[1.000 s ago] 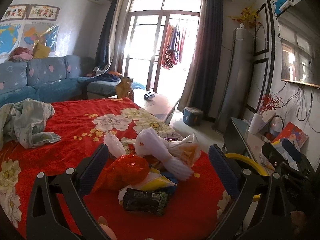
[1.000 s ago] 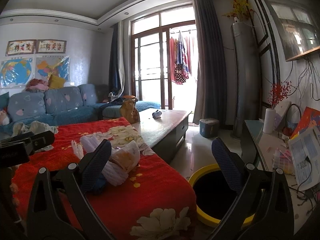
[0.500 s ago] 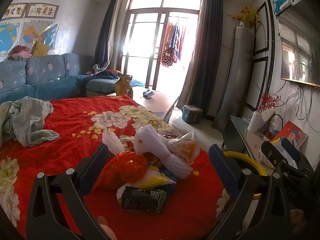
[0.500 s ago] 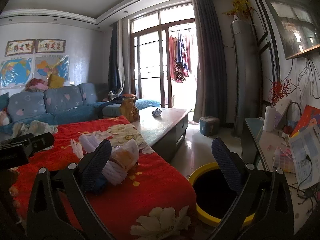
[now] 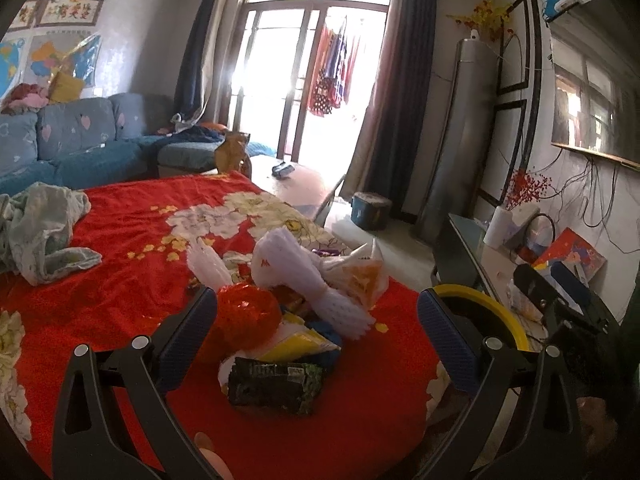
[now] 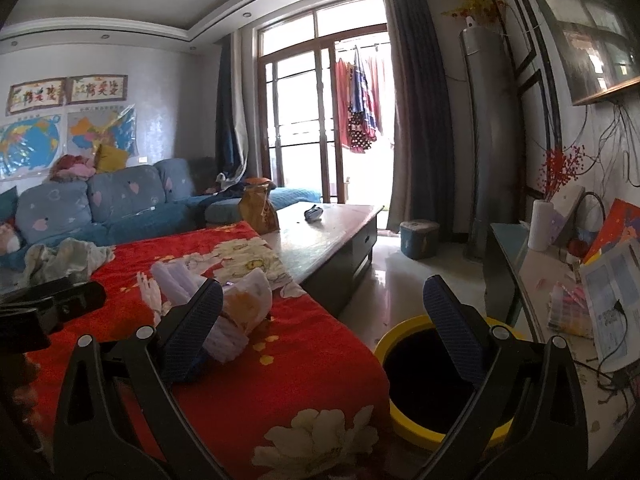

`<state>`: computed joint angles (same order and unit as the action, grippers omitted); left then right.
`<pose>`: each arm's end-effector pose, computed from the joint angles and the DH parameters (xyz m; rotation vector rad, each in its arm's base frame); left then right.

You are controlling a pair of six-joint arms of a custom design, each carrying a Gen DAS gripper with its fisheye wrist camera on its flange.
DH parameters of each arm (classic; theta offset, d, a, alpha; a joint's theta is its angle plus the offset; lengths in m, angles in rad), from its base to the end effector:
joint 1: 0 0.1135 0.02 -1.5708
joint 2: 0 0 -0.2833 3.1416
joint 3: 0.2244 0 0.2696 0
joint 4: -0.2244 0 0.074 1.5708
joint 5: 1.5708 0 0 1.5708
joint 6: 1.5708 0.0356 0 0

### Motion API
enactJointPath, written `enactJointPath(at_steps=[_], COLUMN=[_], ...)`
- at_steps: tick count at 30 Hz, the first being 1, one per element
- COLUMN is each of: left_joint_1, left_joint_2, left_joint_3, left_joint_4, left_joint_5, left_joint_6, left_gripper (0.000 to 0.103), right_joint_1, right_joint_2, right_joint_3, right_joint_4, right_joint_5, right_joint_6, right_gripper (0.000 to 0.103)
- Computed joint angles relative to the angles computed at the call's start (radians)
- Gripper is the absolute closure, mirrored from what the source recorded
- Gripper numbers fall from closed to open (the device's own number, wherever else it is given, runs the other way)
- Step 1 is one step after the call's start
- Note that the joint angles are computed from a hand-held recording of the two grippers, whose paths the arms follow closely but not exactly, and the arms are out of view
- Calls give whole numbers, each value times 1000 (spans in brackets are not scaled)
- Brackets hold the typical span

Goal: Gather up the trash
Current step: 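Move both tools toward the trash pile on the red bedspread, then grasp the red plastic bag with the left tool while the right tool grasps a white mesh net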

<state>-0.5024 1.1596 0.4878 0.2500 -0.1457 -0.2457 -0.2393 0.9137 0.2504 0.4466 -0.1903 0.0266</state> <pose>0.2211 -0.1156 0.2118 0.1624 1.9971 -0.3374 0.1934 -0.0403 0.1998 0.1005 1.7807 0.0170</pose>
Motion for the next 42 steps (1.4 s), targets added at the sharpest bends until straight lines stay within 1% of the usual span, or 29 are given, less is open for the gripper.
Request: enactJointPath(at_steps=[4, 8, 14, 17, 19, 27, 29, 31, 33, 38, 40, 42], left_joint_1=[54, 103, 174, 211, 239, 390, 439, 469, 495, 572, 587, 600], left_joint_2=[9, 14, 10, 8, 3, 14, 23, 30, 50, 110, 145, 185], left_joint_3=[9, 16, 22, 29, 32, 42, 40, 38, 44, 53, 64, 70], left_joint_4=[-11, -16, -19, -27, -33, -37, -22, -13, -7, 7, 4, 11], left_joint_5=[36, 48, 62, 70, 78, 197, 249, 265, 273, 342, 350, 372], left_joint_6=[-6, -10, -9, -5, -3, -11, -10, -7, 3, 5, 12, 17], left_gripper=[6, 6, 6, 6, 6, 6, 6, 6, 6, 6, 6, 6], right_joint_1=[0, 19, 80, 137, 169, 300, 332, 355, 363, 385, 391, 392], right_joint_2=[0, 25, 73, 99, 123, 227, 272, 310, 347, 437, 477, 507], right_joint_3=[10, 40, 83, 107, 135, 232, 266, 294, 316, 376, 399, 420], right_joint_4=[-11, -32, -70, -80, -101, -148, -161, -177, -186, -217, -219, -229], right_joint_5=[-33, -60, -70, -57, -67, -30, -6, 14, 10, 24, 30, 31], right_joint_6=[-22, -34, -54, -57, -62, -97, -114, -126, -131, -143, -145, -149], right_gripper=[11, 11, 11, 11, 11, 11, 11, 11, 11, 11, 12, 18])
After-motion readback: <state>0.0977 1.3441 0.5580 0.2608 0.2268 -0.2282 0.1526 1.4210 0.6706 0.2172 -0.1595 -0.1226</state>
